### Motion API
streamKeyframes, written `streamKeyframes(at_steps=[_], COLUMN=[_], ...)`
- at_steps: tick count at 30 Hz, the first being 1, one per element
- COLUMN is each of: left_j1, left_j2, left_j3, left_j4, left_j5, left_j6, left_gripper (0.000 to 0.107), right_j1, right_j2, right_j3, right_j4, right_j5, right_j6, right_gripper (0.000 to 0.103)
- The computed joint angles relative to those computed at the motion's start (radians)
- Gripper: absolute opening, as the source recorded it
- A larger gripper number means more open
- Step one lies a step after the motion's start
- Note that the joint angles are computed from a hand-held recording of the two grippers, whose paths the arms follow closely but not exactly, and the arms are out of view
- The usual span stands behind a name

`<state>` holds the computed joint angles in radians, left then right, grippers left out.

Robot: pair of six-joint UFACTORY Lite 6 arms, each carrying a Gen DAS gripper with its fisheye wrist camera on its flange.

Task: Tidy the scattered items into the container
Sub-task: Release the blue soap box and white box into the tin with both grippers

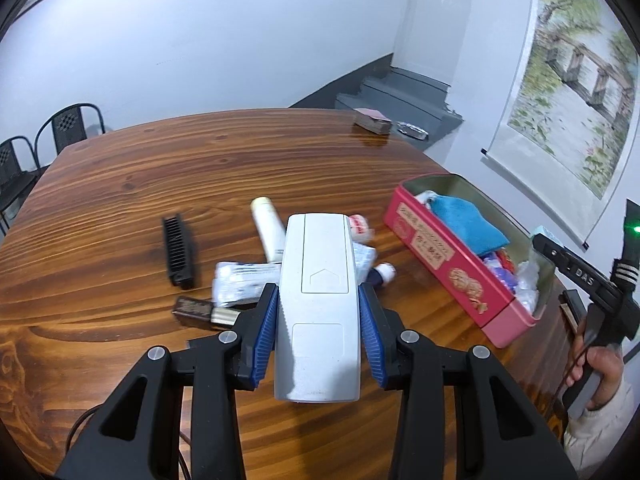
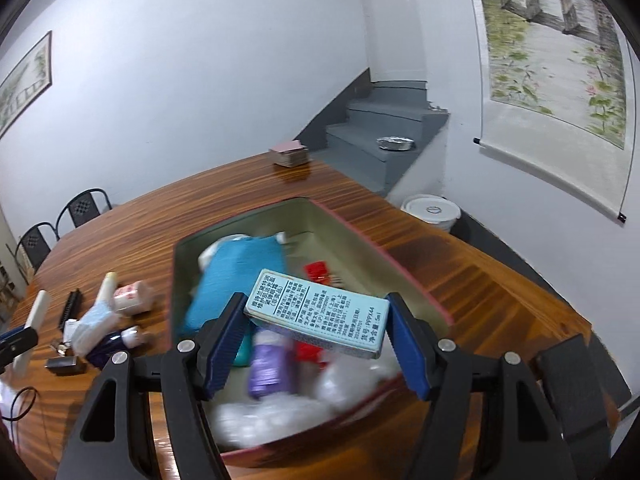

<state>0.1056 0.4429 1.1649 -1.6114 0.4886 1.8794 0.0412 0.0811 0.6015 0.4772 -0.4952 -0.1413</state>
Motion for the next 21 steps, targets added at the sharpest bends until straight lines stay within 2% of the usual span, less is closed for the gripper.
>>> streamKeyframes(at_steps=[6,7,8,10,17,21], left_j1=[-0.071,-0.085,-0.100,-0.132,-0.254,-0.318], left_j2=[-0.053,-0.060,-0.067,-0.078,-0.078,-0.054], left_j3=[-0.037,-0.042,-0.045,-0.049,-0.034,-0.009], left_j4=[-0.018,-0.020,-0.020,-0.017,-0.012,0.023], left_j5=[-0.031,-0.036,-0.041,-0.050,-0.081,-0.085], left_j6=[0.004,0.003,0.001,-0.006,-0.031,-0.072], left_gripper=[0.042,0.042,0.042,0.042,0.042,0.042], right_j1=[-0.087,-0.100,-0.102,-0.114,-0.181,-0.203], right_j2=[0.068,0.080,0.092,0.085,0.051,0.007], right_j3=[0.037,0.047,0.050,0.036,-0.007,-0.051], right_j4=[-0.164,-0.198,-0.212,-0.237,-0.365,-0.377], right_j5=[0.016,0.022,0.013,-0.016,-0.062,-0.095], right_j6=[0.095,0.117,0.131,0.161,0.319,0.362], right_gripper=[0.073,0.074,0.079,0.083,0.083,0.083])
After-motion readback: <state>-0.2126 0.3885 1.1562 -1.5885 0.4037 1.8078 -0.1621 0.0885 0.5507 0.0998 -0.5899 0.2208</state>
